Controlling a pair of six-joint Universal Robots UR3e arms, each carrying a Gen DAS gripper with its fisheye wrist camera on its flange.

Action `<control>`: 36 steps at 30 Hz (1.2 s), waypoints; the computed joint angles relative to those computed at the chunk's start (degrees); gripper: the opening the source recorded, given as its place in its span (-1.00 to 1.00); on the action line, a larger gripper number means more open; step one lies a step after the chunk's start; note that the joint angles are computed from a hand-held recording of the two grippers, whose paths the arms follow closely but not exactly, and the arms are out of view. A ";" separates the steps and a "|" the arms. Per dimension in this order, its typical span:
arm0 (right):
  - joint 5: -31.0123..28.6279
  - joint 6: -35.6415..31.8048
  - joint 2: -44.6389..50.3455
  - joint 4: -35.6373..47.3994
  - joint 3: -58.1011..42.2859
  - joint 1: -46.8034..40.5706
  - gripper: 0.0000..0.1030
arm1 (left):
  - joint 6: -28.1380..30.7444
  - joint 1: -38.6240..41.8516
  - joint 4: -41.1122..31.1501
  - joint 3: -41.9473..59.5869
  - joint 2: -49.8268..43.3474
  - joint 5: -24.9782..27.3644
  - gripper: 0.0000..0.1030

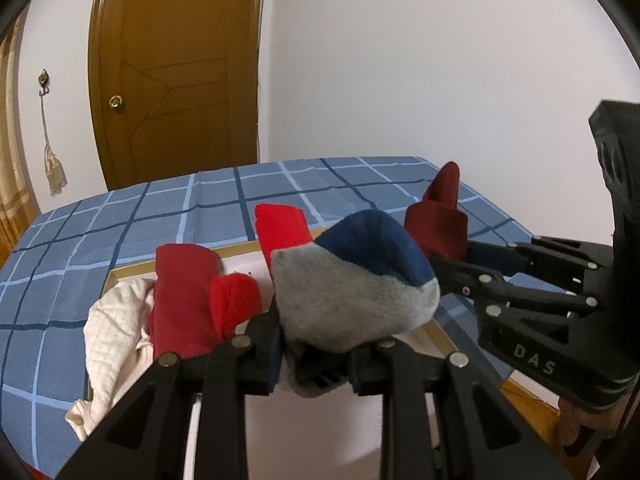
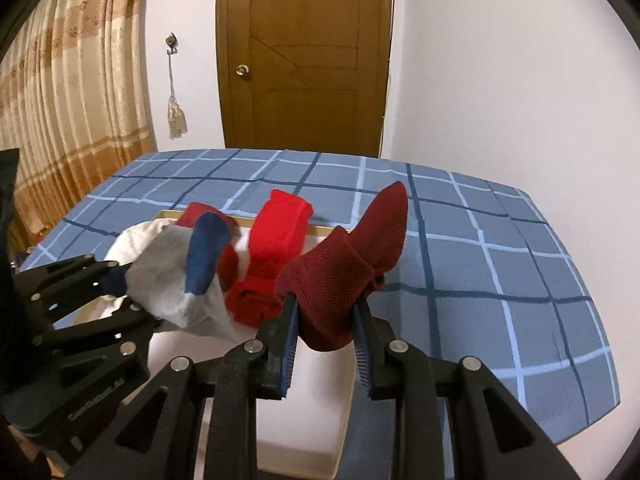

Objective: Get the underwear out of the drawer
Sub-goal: 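Lower both held socks into the tray and open both tools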

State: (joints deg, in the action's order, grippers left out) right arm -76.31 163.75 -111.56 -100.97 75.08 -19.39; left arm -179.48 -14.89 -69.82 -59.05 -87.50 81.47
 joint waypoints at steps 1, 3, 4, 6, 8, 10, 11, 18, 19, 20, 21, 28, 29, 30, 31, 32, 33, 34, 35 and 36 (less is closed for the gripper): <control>-1.39 0.23 1.55 -0.91 -0.60 0.90 -0.45 | -0.32 0.11 -0.14 0.59 -0.78 -0.11 -0.54; -2.58 0.09 3.76 -1.66 -1.94 1.61 -0.45 | -0.84 0.35 -0.51 1.76 -2.26 -0.44 -0.54; -2.96 0.03 4.70 -1.75 -2.59 1.87 -0.45 | -0.99 0.30 -0.54 2.02 -2.67 -0.30 -0.54; -3.72 0.01 6.68 -1.64 -4.05 2.41 -0.45 | -1.29 -0.01 -0.44 2.91 -4.02 0.55 -0.54; -3.96 -0.22 8.40 -1.04 -5.20 2.56 -0.45 | -1.31 0.27 -0.40 3.53 -4.97 0.65 -0.54; -4.42 -0.43 9.95 -1.08 -5.86 2.74 -0.45 | -1.85 0.11 -0.36 4.23 -5.89 1.23 -0.54; -4.59 -0.64 10.29 -1.20 -5.76 2.69 -0.45 | -2.11 -0.02 -0.69 5.26 -6.83 1.62 -0.54; -8.57 -1.77 17.05 -1.80 -9.75 5.28 -0.45 | -2.70 -1.45 -3.50 13.37 -13.45 4.33 -0.54; -8.98 -1.83 18.20 -1.47 -10.64 5.46 -0.45 | -2.94 -1.58 -4.19 14.78 -14.60 4.60 -0.54; -9.18 -1.91 19.25 -1.02 -11.45 5.53 -0.45 | -3.04 -1.59 -4.71 15.71 -15.41 4.72 -0.54; -9.47 -1.88 19.99 -0.90 -11.95 5.75 -0.45 | -3.28 -1.51 -5.10 16.46 -16.17 4.65 -0.54; -11.65 -3.40 25.64 -1.18 -16.28 8.18 -0.45 | -6.08 -0.04 -5.56 17.71 -18.37 3.16 -0.54; -11.67 -3.69 26.29 -0.97 -16.97 8.42 -0.45 | -6.61 0.51 -6.07 18.22 -18.69 2.26 -0.53; -12.09 -4.05 27.11 -1.14 -17.55 8.96 -0.45 | -7.10 0.71 -6.67 18.73 -18.96 2.11 -0.42; -12.46 -4.51 27.99 -1.28 -18.12 9.53 -0.45 | -7.52 0.81 -7.18 19.01 -19.18 2.24 -0.43; -12.34 -4.80 28.53 -1.21 -18.49 9.80 -0.45 | -8.17 0.64 -7.65 19.35 -19.44 3.14 -0.43; -12.01 -4.99 29.21 -0.91 -19.02 9.98 -0.45 | -8.56 0.69 -8.05 19.56 -19.60 3.39 -0.43; -11.85 -4.97 29.91 -0.68 -19.52 10.15 -0.45 | -8.74 0.69 -8.27 19.77 -19.75 3.38 -0.43; -11.89 -5.01 30.45 -0.57 -19.81 10.31 -0.45 | -8.89 0.75 -8.56 19.97 -19.90 3.36 -0.43; -12.38 -5.06 31.09 -0.84 -19.75 10.65 -0.45 | -8.95 0.67 -8.94 20.33 -20.11 3.60 -0.42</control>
